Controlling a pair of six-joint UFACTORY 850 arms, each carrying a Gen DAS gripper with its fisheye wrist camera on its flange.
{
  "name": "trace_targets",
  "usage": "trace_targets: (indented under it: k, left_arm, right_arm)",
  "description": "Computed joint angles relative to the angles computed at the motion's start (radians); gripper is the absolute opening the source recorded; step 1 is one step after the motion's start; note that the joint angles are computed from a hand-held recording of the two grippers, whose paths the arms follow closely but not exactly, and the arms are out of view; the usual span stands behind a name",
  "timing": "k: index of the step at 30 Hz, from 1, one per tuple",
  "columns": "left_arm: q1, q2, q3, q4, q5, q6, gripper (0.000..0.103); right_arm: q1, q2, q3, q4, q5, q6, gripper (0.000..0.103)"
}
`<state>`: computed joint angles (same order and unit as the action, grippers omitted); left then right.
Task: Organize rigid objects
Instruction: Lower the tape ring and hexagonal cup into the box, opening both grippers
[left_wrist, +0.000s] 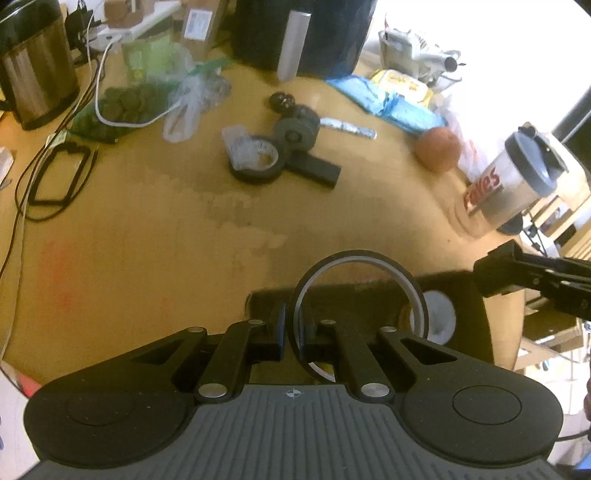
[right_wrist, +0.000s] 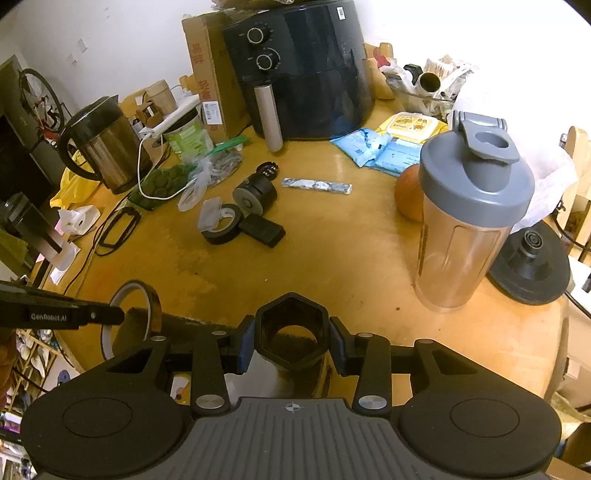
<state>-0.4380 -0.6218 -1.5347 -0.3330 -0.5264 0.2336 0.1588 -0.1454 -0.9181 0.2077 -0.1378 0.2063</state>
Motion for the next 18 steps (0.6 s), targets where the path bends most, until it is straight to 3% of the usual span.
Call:
trace_targets:
  k: [3,6,7,18]
  left_arm:
    - [0.003,0.0,0.008,-0.023,-0.024,0.058,0.012]
    - [-0.005,0.016,0.036,0.013,-0.005,0.038,0.043]
    - [-0.007,0.032,0.057,0.014,0.021,0.039,0.048]
    - [-0.012,0.127,0.18,-0.03,0.129,0.034,0.052]
  right_arm:
    - [0.009,0.008,0.009,0.0,-0.007,0.0,0.044]
    - [0.019,0.016,0.019,-0.005,-0.014,0.01,0.044]
    - [0.023,0.021,0.023,-0.01,-0.015,0.016,0.044]
    - [0.075,0.037,0.04,-0.059,-0.034,0.092,0.044]
